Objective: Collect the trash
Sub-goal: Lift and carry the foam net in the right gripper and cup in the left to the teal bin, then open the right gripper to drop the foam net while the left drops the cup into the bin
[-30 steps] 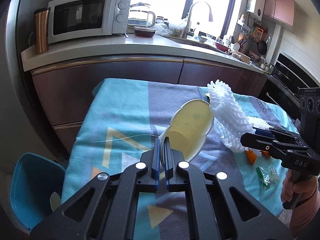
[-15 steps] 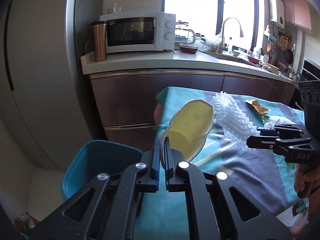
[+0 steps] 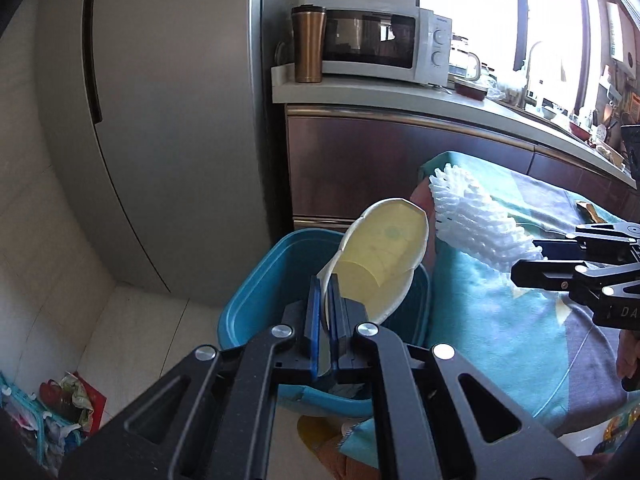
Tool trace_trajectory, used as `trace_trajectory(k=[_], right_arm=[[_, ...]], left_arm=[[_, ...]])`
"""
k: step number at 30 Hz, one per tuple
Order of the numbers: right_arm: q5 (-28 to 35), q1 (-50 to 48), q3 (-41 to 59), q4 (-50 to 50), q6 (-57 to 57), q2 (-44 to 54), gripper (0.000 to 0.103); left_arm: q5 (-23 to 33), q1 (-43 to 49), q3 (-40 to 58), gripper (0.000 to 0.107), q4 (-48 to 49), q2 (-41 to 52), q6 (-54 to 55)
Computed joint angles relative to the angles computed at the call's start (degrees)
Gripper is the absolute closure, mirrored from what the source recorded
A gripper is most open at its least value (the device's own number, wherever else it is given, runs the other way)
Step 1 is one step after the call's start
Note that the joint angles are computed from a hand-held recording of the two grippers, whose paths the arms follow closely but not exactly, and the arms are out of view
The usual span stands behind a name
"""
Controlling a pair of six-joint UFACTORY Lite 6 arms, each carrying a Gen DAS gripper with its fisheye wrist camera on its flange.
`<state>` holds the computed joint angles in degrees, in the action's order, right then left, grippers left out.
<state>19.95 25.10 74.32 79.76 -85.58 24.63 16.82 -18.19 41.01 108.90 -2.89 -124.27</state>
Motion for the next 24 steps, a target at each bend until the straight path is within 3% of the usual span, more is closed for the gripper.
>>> trace_trajectory(k=[6, 13, 18, 24], right_arm=[[-0.87, 3.76, 12.29, -16.93, 18.75, 9.92, 0.079], [3.77, 4.47, 25.48, -30.54, 35.63, 20.20, 0.076], [6.06, 4.68, 30.65, -33.93, 40.91, 24.21, 0.071], [4.56, 4.37, 27.38, -30.12, 38.34, 22.83, 0.061]], left_arm=[[-0.69, 3.97, 0.76, 0.102, 8.02, 4.87, -7.57], [-1.83, 5.46, 5.31, 0.101, 16.11, 13.16, -16.93], [-2.04, 5.02, 8.75, 0.101, 20.34, 18.65, -22.17], [-2.49, 4.52, 10.82, 0.101, 25.08, 22.22, -27.89]])
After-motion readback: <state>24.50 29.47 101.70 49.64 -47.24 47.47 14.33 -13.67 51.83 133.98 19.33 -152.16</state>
